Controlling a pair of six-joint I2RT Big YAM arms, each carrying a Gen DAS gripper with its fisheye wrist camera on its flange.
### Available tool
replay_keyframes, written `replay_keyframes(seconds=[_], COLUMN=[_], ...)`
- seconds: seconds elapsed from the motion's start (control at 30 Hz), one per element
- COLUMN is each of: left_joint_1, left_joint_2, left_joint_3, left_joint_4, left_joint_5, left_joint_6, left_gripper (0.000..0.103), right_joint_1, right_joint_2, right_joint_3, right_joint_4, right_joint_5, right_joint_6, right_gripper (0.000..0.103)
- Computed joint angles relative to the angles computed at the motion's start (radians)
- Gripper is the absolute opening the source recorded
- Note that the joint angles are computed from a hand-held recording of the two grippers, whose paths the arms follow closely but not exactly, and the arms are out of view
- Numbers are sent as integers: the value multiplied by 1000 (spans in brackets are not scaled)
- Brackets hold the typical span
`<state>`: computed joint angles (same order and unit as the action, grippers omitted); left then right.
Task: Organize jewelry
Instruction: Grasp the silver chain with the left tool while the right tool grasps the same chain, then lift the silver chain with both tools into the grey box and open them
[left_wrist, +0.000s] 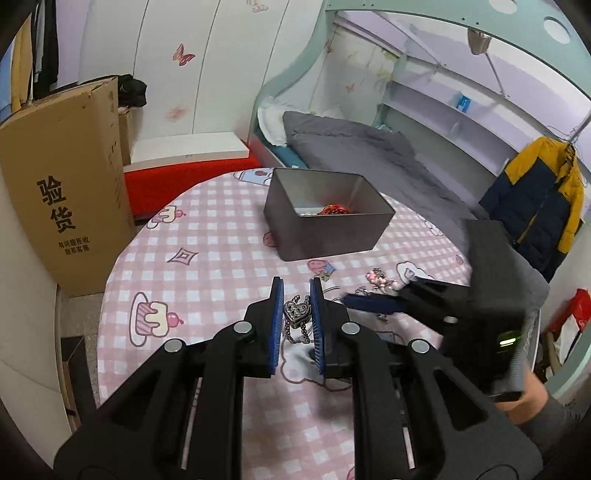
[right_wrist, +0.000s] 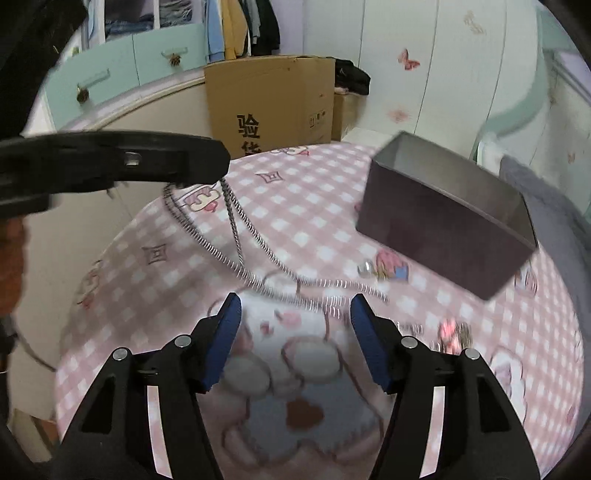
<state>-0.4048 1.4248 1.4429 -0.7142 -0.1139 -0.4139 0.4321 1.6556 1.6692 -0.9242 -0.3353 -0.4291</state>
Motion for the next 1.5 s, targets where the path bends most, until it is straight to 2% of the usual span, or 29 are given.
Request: replay_keyframes(seconds=[0.07,0.1,0.13,0.17,0.23,0.37,0.53,0.7,1.0,1.2,1.37,1.5], left_joint_1=[-2,-2,-2,-2,0,5,-1,-14,-21,-7,8,14], left_joint_2=[-4,-5,-6,-5,-6,0,31,71,180,249,328,376], left_joint_3=[1,0,2,4,6,16,68,149,357,492,631,704], left_joint_4=[1,2,1,-2,-9,-12,-8,-14,-73,-106,-158,-190], left_joint_5=[2,3,0,-4,-15,-8,11,21,15,13,14,9], left_joint_6=[2,2,3,4,6,11,34,63,124,139,143,156], left_gripper=[14,14,14,14,14,14,14,15,15,15,15,15], right_joint_1=[12,17,18,16,-2,-57,-99,-119,-145,-147,-152,-158], right_joint_2=[24,39,48,58,78,85,64,49,71,124,206,222], right_joint_3=[25,43,56,72,106,151,206,279,407,522,661,676], right_joint_4=[-9,-16,-27,-43,-82,-116,-124,-134,-131,-128,-156,-145], right_joint_5=[15,11,2,-6,-47,-141,-183,-176,-167,-147,-128,-142], right_joint_6=[-8,-11,-12,-3,33,96,121,109,93,88,102,109], right_gripper=[58,53,29,18,3,3,3,3,3,3,3,3])
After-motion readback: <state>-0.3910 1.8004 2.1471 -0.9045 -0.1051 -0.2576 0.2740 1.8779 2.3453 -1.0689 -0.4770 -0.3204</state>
